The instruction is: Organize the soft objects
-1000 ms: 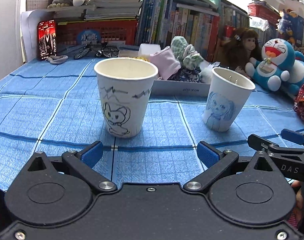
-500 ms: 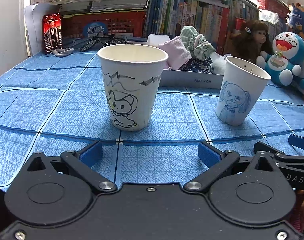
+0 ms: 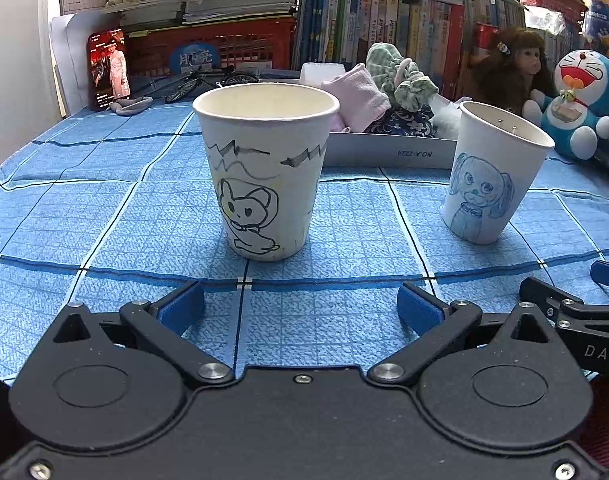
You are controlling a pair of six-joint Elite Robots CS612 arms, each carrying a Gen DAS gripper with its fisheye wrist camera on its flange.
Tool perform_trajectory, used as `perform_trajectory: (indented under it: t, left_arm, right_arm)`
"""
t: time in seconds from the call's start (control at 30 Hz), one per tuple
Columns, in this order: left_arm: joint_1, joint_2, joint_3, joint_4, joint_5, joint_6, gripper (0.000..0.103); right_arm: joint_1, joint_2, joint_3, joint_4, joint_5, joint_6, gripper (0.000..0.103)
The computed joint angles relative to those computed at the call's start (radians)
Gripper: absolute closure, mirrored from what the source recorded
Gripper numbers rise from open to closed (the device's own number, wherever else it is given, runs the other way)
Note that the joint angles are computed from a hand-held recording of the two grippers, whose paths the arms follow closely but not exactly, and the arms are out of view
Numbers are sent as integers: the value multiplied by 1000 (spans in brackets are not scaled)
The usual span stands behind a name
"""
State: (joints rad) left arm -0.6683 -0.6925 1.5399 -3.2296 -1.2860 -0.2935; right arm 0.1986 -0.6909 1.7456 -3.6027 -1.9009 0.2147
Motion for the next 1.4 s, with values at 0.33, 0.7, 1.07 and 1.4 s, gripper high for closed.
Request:
perform_trajectory:
  t: [0.33, 0.7, 1.07, 1.4]
  left_arm:
    - [-2, 2, -3, 7, 9, 13, 0]
    - [-2, 3, -2, 3, 12, 14, 0]
    - [-2, 3, -3, 3, 12, 15, 0]
    - [-2, 3, -4, 7, 13, 14, 0]
  right_arm:
    - [1, 1, 0, -1, -4, 2, 0]
    - [5, 0, -1, 6, -16, 8, 0]
    - [5, -4, -3, 24, -17, 13, 0]
    - [3, -6, -4, 31, -9, 10, 0]
